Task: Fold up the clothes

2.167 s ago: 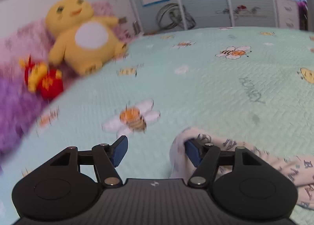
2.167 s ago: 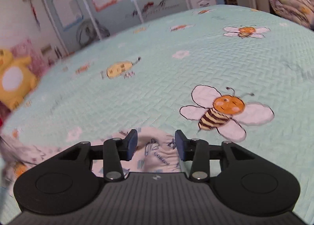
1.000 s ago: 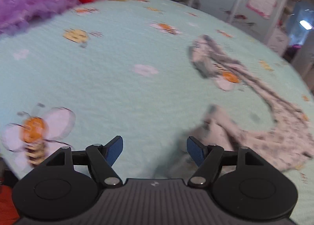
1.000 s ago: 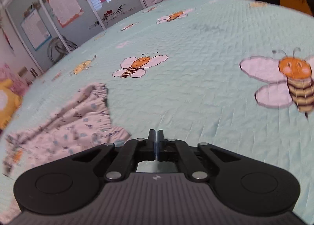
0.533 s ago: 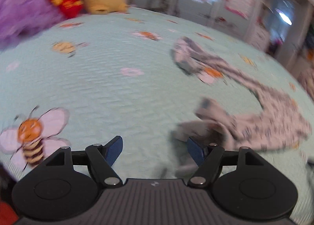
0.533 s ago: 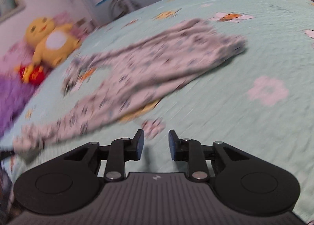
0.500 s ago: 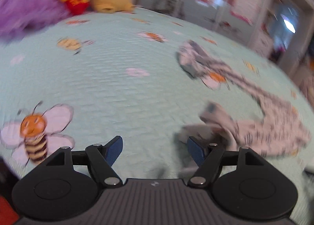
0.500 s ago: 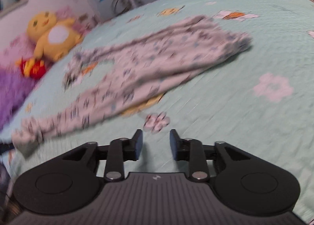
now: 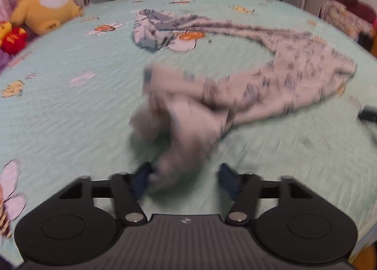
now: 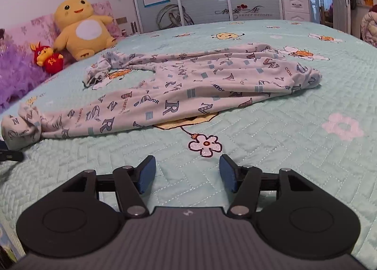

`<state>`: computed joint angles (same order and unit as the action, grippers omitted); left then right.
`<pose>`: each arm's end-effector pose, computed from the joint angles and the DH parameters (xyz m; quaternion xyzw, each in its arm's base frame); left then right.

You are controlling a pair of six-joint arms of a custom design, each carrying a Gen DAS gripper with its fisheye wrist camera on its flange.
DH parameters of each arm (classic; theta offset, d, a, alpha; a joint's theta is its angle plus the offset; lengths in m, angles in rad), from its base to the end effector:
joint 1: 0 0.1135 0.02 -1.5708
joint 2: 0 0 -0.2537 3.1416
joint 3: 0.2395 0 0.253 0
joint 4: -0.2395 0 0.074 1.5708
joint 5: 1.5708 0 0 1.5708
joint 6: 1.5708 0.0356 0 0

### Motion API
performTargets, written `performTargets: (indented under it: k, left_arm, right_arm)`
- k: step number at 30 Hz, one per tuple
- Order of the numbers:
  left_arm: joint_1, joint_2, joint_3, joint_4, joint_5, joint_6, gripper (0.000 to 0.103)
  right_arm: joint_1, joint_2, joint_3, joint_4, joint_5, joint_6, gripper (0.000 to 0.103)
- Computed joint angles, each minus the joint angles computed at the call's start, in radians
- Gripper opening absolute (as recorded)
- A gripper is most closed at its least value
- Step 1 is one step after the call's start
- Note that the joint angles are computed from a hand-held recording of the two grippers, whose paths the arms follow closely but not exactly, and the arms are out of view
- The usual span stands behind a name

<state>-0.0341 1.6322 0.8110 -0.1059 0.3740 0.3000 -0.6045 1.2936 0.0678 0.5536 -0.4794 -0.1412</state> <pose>0.3106 -0.0236 0.1420 0.2130 0.9094 -0.1336 0.3314 0.1515 -0.0847 0.0808 0.1005 0.8753 0.0455 0.4708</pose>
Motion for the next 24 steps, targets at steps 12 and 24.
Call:
performTargets:
  k: [12,24]
  left_arm:
    - [0.552,0.061,0.037,0.361,0.495,-0.993,0.103]
    - [0.542,0.172,0.016,0.366,0.332,-0.829,0.101]
  right_arm:
    - [-0.01,0.011,-0.007,0.018,-0.015,0.0,0.062]
    - [-0.003,0.011,-0.006,0.017,-0.01,-0.004,0.064]
